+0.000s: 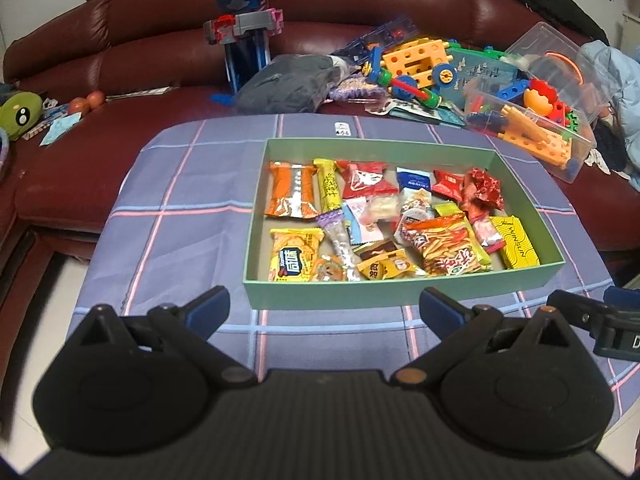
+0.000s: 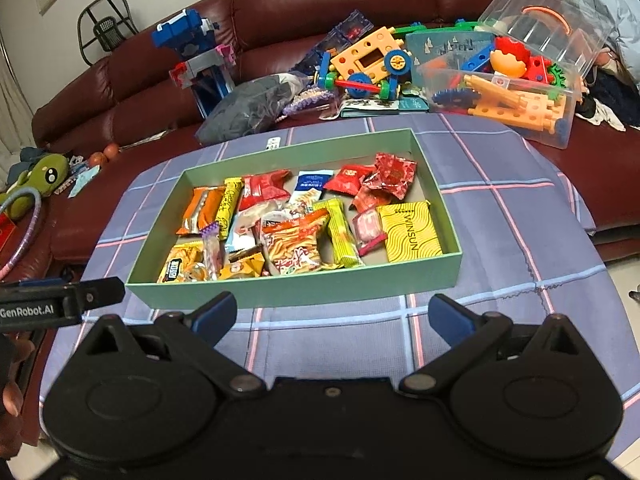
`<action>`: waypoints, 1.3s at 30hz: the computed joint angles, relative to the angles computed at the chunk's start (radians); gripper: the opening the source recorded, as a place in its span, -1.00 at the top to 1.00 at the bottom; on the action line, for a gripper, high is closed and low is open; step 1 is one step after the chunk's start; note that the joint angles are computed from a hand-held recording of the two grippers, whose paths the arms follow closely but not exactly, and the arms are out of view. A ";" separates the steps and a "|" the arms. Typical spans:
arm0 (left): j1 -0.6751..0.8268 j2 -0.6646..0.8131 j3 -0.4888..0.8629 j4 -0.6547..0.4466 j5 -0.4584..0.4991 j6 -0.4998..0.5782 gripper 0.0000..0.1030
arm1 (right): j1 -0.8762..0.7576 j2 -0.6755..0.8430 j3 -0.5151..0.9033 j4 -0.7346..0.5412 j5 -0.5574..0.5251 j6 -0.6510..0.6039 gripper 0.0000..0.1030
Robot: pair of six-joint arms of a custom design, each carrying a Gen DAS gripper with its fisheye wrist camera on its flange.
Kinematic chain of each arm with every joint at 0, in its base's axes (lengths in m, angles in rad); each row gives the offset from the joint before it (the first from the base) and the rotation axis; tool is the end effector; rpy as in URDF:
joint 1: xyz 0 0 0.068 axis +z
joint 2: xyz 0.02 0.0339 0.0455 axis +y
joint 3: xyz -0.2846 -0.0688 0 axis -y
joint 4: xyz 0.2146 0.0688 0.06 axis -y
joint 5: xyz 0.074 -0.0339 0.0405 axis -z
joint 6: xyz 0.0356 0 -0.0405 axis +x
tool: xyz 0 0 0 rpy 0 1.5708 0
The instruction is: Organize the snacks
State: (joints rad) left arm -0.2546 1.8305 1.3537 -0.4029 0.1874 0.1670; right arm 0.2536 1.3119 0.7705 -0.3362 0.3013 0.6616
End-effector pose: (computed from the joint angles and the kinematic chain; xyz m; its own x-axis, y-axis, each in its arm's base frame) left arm 0.3668 -0.1023 0.2594 -0.6751 0.3444 -0.6524 0.4813 0.8758 -0.0356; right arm 0.2262 0.0477 0.2464 -0.6219 0.4449 -0.6444 0.4133 0.8855 0.2125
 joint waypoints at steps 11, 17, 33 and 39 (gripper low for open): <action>0.003 0.043 0.016 -0.011 -0.023 -0.007 -1.00 | -0.012 0.035 -0.006 0.010 -0.018 0.009 -1.00; 0.015 0.072 0.014 -0.024 -0.025 -0.014 -1.00 | -0.014 0.051 -0.007 0.007 -0.026 0.014 -1.00; 0.033 0.084 0.014 -0.032 -0.025 -0.023 -1.00 | -0.012 0.076 0.009 -0.008 -0.025 0.011 -1.00; 0.040 0.092 0.009 -0.026 -0.021 -0.025 -1.00 | -0.016 0.080 0.007 -0.009 -0.026 0.011 -1.00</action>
